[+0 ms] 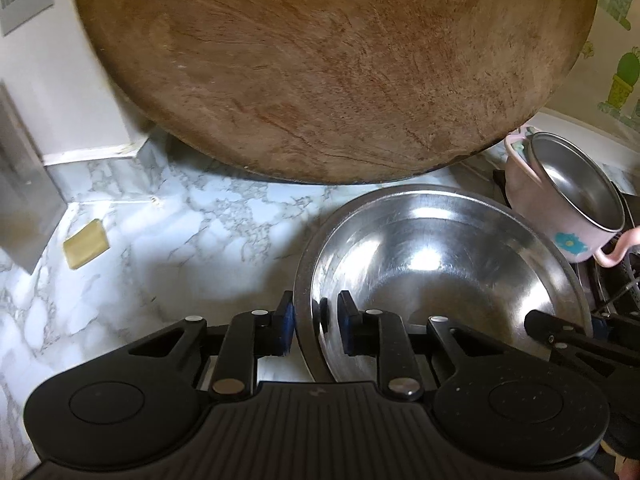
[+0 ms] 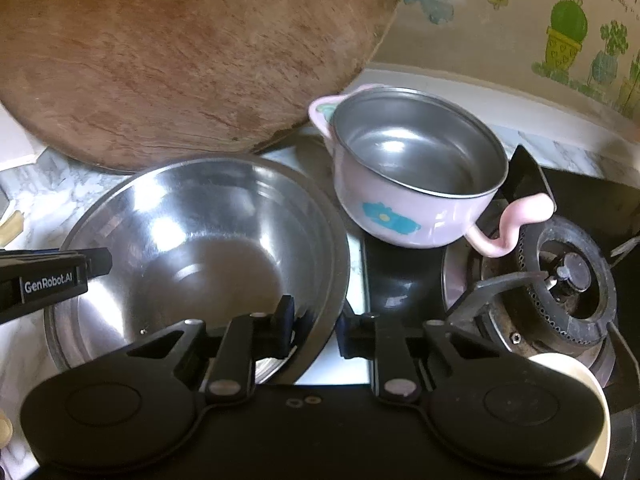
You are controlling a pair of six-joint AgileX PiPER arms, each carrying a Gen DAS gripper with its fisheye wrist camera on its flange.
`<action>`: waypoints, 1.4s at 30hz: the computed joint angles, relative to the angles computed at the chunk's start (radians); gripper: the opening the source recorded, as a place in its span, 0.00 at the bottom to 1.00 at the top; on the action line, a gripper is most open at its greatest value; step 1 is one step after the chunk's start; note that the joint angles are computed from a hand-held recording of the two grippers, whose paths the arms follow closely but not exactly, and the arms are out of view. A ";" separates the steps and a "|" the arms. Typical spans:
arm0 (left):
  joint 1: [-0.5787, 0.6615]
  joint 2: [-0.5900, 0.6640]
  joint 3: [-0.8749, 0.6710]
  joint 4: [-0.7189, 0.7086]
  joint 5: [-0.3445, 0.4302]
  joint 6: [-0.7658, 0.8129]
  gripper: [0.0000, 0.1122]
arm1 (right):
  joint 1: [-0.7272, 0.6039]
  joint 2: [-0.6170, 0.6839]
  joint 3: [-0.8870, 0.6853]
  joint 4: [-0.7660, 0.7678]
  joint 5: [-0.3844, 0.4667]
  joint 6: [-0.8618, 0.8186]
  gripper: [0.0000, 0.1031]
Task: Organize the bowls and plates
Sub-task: 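Lift the steel bowl with both grippers and carry it toward the pink bowl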
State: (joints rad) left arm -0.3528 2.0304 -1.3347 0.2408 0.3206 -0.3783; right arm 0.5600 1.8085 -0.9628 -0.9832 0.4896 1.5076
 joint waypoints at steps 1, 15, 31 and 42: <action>0.003 -0.014 0.019 0.001 -0.006 -0.001 0.18 | 0.007 -0.009 0.006 -0.007 0.004 0.007 0.21; 0.074 -0.341 0.360 -0.024 -0.059 0.069 0.17 | 0.211 -0.192 0.101 -0.024 0.103 0.086 0.21; 0.289 -0.736 0.704 -0.364 0.002 0.495 0.17 | 0.578 -0.261 0.104 0.004 0.275 0.220 0.21; 0.398 -0.823 0.867 -0.605 -0.032 0.805 0.17 | 0.720 -0.191 0.125 -0.019 0.295 0.382 0.21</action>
State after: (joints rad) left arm 0.0453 1.2074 -0.4672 -0.3642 0.2881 0.4271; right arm 1.2798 1.6170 -0.8378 -1.0027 0.7850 1.8898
